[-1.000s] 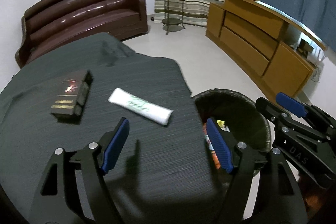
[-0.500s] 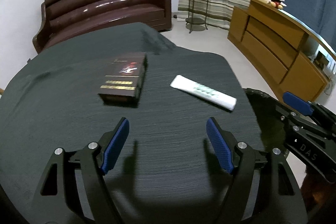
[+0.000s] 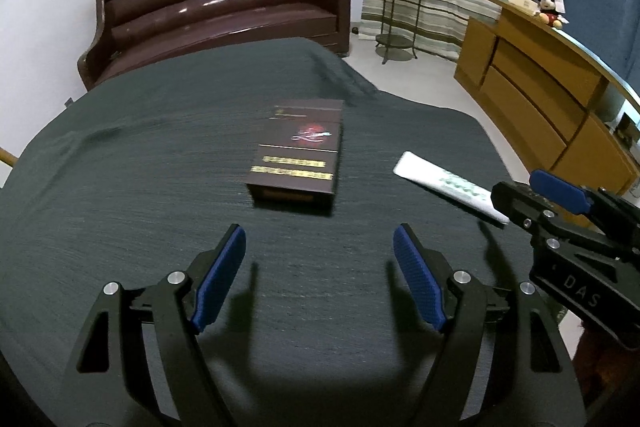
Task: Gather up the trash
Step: 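Move both open grippers back over the table, then grasp the white green-printed tube with the right gripper while the left gripper grasps the cigarette box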
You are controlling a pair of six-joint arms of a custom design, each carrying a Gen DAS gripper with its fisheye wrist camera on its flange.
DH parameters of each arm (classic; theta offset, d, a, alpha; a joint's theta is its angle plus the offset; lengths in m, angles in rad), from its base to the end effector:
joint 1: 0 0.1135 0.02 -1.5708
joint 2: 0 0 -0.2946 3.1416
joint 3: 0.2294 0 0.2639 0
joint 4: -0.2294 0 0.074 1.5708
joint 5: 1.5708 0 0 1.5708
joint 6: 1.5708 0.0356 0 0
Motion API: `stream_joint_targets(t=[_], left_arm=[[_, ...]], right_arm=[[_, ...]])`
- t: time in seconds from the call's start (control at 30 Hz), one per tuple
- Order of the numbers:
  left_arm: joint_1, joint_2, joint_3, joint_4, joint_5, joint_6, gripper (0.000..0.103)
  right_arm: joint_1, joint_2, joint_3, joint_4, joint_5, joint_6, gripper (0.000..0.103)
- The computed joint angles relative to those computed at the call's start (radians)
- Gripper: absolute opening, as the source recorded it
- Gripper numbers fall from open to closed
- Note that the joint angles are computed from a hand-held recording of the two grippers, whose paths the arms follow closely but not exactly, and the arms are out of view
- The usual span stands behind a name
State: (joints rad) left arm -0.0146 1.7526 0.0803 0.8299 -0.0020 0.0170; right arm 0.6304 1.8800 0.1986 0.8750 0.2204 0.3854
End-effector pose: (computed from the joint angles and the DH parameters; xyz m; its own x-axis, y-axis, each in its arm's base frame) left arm 0.1799 -0.0026 0.0597 -0.7458 0.0279 -0.6656 0.0260 0.9996 0.0128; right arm 0.1792 0.1211 0.0536 -0.7106 -0.0644 -0.7007 -0.2006 0.9730 0.1140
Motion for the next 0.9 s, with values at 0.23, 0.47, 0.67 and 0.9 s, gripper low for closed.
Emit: stream_joint_targets(t=[0.23, 0.47, 0.67, 0.9], left_arm=[[0.097, 0.011, 0.014, -0.013, 0.053, 0.054, 0.075], [0.114, -0.016, 0.02, -0.046, 0.076, 0.055, 0.075], [0.142, -0.014, 0.038, -0.063, 0.113, 0.078, 0.076], [0.13, 0.0, 0.078, -0.083, 0.112, 0.075, 0.081]], right_arm=[[0.026, 0.015, 0.098, -0.131, -0.016, -0.04, 0.05], [0.053, 0.054, 0.173, -0.243, 0.006, -0.067, 0.033], [0.075, 0.038, 0.175, -0.267, 0.022, -0.047, 0.017], [0.067, 0.03, 0.185, -0.251, 0.024, -0.013, 0.017]])
